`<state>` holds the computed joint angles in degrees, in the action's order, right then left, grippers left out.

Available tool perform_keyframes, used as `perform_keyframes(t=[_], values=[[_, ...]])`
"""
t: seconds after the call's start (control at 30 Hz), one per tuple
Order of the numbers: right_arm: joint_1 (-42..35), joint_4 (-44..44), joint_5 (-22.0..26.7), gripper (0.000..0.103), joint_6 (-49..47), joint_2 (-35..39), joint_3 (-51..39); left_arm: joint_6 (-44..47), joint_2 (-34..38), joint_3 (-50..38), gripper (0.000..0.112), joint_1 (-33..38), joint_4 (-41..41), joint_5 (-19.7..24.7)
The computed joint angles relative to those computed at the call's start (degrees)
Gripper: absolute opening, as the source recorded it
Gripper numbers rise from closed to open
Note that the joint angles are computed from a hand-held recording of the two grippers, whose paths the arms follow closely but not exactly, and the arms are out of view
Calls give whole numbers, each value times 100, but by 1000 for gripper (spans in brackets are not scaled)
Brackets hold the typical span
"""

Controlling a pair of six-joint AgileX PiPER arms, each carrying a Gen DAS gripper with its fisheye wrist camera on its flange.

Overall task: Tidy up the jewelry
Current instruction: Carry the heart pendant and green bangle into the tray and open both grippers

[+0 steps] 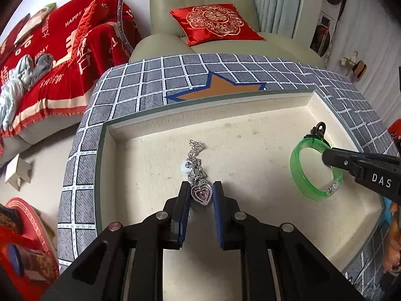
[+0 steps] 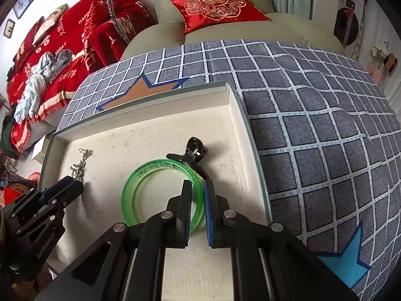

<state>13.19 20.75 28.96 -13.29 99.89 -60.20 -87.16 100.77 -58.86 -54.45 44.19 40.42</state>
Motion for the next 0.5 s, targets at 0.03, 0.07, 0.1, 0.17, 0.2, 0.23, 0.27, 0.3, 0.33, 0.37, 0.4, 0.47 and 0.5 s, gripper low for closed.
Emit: perform_keyframes(t=[0.03, 0.07, 0.1, 0.17, 0.2, 0.23, 0.27, 0.3, 0.33, 0.37, 0.4, 0.47, 0.5], values=[[-9, 47, -4, 11, -37, -24, 22, -39, 6, 0, 34, -30, 48, 38], [-26, 85, 15, 11, -61, -62, 37, -94, 11, 4, 34, -63, 86, 76], [-26, 124, 14, 11, -81, -76, 41, -182, 6, 22, 34, -98, 132, 114], [-81, 312, 57, 11, -245, -203, 100, -230, -10, 47, 34, -114, 133, 141], [-122, 462, 82, 11, -388, -304, 154, -265, -47, 80, 34, -124, 134, 132], [-168, 605, 112, 12, -529, -420, 219, -345, -76, 105, 34, -148, 179, 148], [-205, 716, 143, 17, -625, -551, 279, -440, -112, 130, 34, -184, 235, 190], [-229, 776, 164, 22, -676, -637, 317, -547, -162, 170, 35, -224, 296, 203], [-257, 862, 179, 38, -748, -767, 386, -610, -203, 200, 35, -244, 336, 183], [-283, 946, 169, 51, -828, -927, 481, -675, -266, 249, 37, -278, 381, 158], [-296, 1000, 155, 53, -892, -1025, 538, -705, -296, 261, 67, -316, 404, 187], [-326, 1067, 230, 53, -967, -1251, 650, -1081, -351, 303, 103, -507, 668, 440], [-338, 1093, 265, 53, -985, -1340, 694, -1236, -378, 324, 103, -587, 791, 530]])
